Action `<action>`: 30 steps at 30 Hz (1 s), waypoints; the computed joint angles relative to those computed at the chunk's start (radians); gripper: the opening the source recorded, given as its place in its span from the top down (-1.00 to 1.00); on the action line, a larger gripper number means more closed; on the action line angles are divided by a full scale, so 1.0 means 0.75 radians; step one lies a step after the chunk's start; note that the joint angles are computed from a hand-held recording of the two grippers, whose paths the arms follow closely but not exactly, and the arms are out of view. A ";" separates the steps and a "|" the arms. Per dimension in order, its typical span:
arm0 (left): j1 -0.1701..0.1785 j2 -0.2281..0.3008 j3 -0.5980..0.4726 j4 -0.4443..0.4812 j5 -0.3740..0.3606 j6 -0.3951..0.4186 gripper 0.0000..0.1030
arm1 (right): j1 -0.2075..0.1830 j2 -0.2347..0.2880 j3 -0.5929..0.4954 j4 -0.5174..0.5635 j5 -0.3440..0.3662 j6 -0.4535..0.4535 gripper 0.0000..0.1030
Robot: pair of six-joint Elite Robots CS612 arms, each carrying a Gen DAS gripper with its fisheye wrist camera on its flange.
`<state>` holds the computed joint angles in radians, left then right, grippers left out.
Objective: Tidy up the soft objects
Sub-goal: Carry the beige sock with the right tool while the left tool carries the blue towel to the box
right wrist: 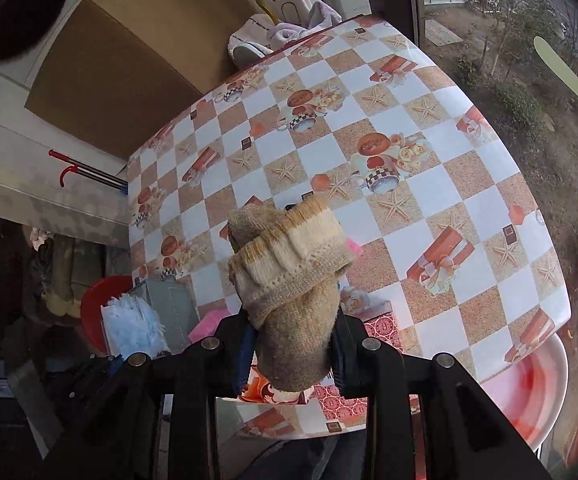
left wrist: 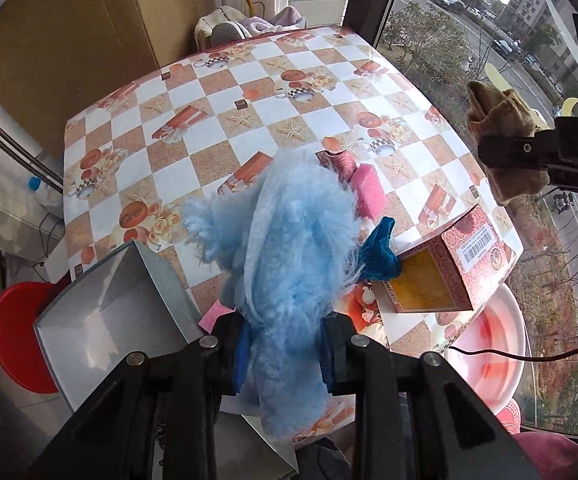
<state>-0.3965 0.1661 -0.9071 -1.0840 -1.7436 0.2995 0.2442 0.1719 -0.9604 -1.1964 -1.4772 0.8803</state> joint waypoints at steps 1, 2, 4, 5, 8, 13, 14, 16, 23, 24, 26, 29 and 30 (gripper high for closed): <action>0.005 0.006 -0.016 0.012 -0.004 0.003 0.40 | 0.010 -0.005 0.012 -0.009 0.003 0.000 0.36; 0.010 0.012 -0.033 0.024 -0.007 0.007 0.40 | 0.020 -0.009 0.024 -0.018 0.006 0.002 0.36; 0.020 0.024 -0.067 0.046 -0.009 0.014 0.40 | 0.041 -0.012 0.041 -0.031 0.020 0.011 0.36; 0.025 0.029 -0.081 0.055 -0.010 0.017 0.40 | 0.050 -0.011 0.047 -0.036 0.028 0.015 0.36; 0.038 0.045 -0.123 0.083 0.001 0.029 0.40 | 0.077 -0.011 0.067 -0.036 0.040 0.015 0.36; 0.058 0.067 -0.177 0.117 0.009 0.040 0.40 | 0.112 -0.004 0.081 -0.016 0.068 0.020 0.36; 0.061 0.072 -0.188 0.123 0.012 0.042 0.40 | 0.117 -0.003 0.084 -0.013 0.074 0.019 0.36; 0.065 0.082 -0.212 0.136 0.022 0.046 0.40 | 0.127 -0.009 0.101 -0.007 0.082 0.010 0.36; 0.078 0.107 -0.271 0.158 0.036 0.046 0.40 | 0.153 -0.038 0.167 -0.037 0.090 -0.031 0.36; 0.081 0.109 -0.277 0.158 0.036 0.044 0.40 | 0.156 -0.042 0.177 -0.042 0.090 -0.036 0.36; 0.086 0.113 -0.287 0.156 0.039 0.034 0.39 | 0.160 -0.050 0.194 -0.051 0.093 -0.046 0.36; 0.094 0.117 -0.296 0.158 0.046 0.013 0.39 | 0.166 -0.058 0.216 -0.065 0.102 -0.055 0.36; 0.096 0.118 -0.298 0.161 0.050 0.007 0.39 | 0.168 -0.061 0.224 -0.071 0.105 -0.057 0.36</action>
